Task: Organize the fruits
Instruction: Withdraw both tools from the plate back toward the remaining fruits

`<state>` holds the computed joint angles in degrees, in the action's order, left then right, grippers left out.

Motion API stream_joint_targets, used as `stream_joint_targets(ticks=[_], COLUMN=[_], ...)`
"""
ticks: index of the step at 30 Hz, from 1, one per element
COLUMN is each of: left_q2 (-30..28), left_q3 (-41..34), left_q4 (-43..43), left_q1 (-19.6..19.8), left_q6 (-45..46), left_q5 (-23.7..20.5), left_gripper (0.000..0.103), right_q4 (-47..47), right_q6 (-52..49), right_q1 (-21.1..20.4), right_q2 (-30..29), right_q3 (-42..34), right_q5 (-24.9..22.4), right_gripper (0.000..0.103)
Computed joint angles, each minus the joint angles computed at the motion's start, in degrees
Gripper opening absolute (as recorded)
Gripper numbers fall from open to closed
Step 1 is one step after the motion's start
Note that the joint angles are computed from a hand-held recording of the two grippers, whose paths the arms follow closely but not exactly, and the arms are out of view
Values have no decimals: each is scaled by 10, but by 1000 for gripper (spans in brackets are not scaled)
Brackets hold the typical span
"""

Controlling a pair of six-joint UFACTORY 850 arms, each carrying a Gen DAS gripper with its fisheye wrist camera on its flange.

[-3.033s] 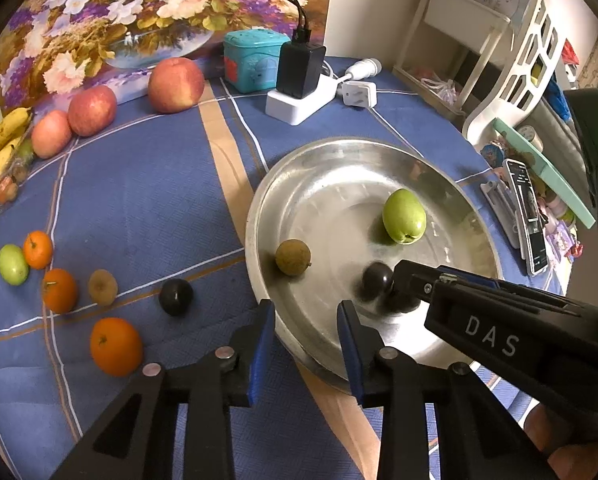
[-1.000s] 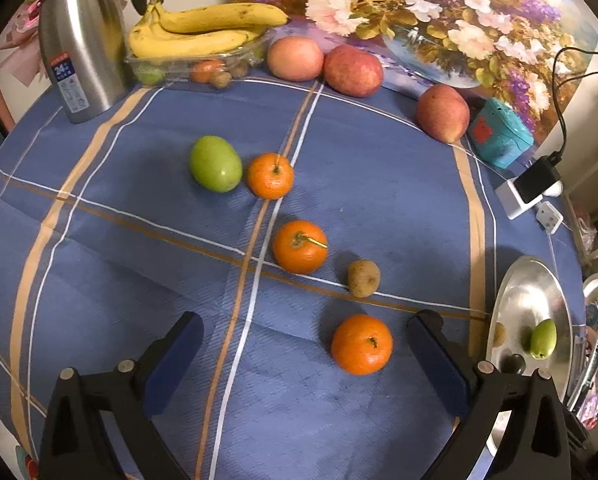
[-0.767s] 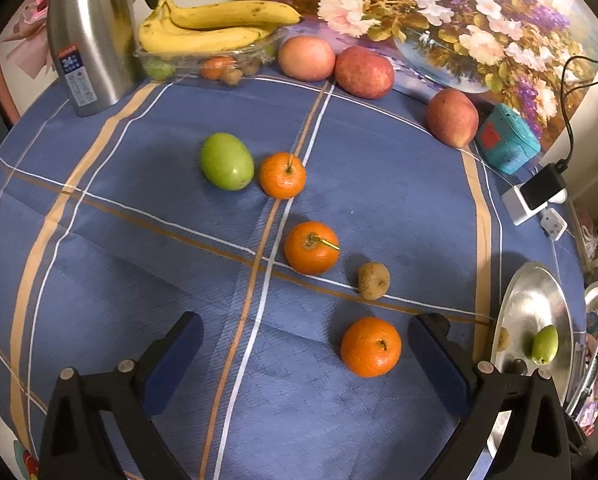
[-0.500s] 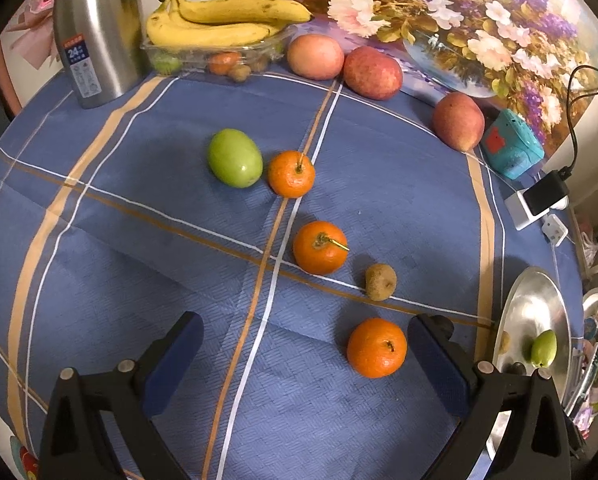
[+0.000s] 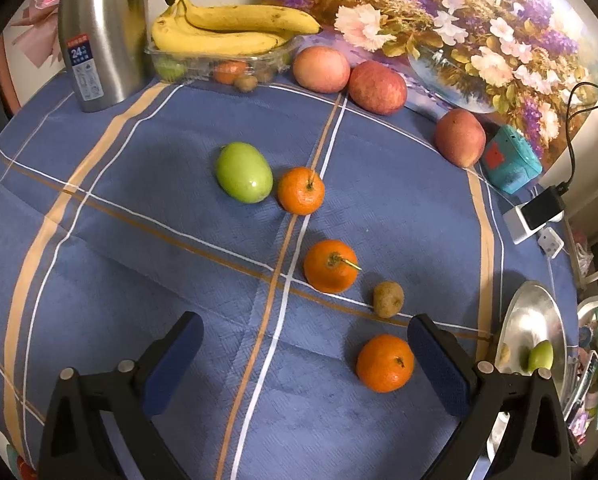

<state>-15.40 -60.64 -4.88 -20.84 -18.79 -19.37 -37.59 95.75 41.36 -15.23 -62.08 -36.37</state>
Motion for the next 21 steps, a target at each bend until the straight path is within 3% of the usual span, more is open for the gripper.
stream_joint_targets(ticks=[12,15,21], left_q2=[-15,-15,-9], left_q3=[-9,-9,-5], left_q4=[-20,-60,-74], left_q1=[6,11,20], left_q6=[40,85,99], left_q5=[-5,-1,14], left_gripper=[103,103,103], right_q4=[-30,-51,-66], right_q6=[22,51,61], right_q1=[10,12,17], right_q2=[-22,-26,-44], right_q3=[-33,-39,-62], right_q5=[20,27,10], right_gripper=[99,99,98])
